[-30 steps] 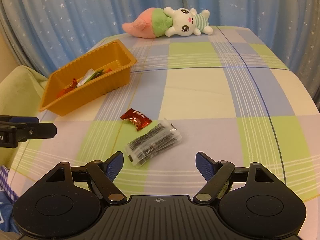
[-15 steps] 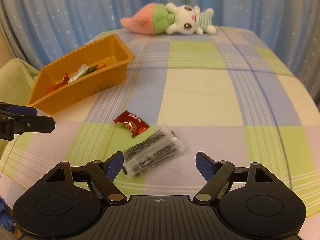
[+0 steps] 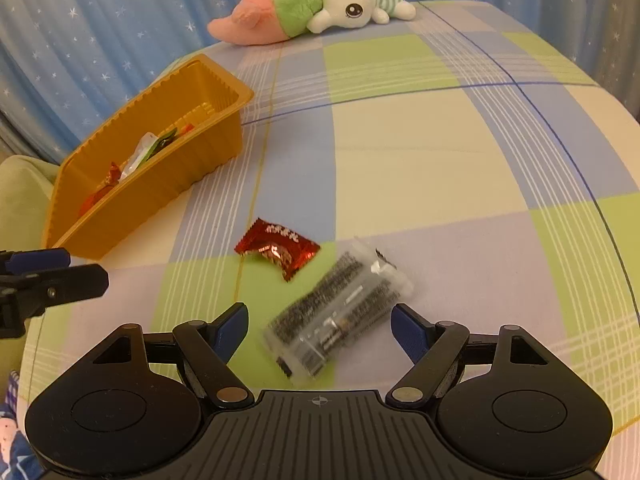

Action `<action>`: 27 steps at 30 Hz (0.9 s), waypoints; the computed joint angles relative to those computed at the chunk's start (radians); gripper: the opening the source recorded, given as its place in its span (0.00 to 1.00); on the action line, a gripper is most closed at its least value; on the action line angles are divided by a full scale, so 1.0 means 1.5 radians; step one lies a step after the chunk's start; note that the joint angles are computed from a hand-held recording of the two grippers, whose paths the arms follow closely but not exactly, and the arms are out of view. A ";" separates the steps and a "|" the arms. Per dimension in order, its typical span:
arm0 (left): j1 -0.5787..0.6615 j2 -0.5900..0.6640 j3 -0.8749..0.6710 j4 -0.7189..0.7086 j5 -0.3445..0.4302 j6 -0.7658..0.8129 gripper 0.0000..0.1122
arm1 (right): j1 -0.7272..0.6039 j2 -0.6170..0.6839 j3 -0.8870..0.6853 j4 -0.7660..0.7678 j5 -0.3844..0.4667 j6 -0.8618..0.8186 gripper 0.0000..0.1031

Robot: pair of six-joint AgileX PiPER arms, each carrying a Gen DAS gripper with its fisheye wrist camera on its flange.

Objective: Organize snacks
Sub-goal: 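Move both open tools toward the red wrapper and clear stick packet, then grasp the clear stick packet with the right tool while the left tool grasps the red wrapper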

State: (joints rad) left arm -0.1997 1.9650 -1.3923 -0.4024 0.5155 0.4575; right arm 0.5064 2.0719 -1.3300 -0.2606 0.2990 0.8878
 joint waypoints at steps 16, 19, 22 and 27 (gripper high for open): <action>-0.013 0.049 -0.054 -0.008 0.024 0.032 0.74 | 0.024 0.050 -0.079 -0.114 0.098 0.030 0.54; -0.022 0.062 -0.066 -0.012 0.028 0.050 0.74 | 0.020 0.043 -0.068 -0.118 0.095 0.027 0.46; -0.033 0.079 -0.080 -0.016 0.029 0.077 0.74 | 0.011 0.033 -0.050 -0.117 0.089 0.036 0.42; -0.058 0.120 -0.118 -0.010 0.025 0.120 0.74 | 0.001 0.011 -0.011 -0.145 0.080 0.084 0.42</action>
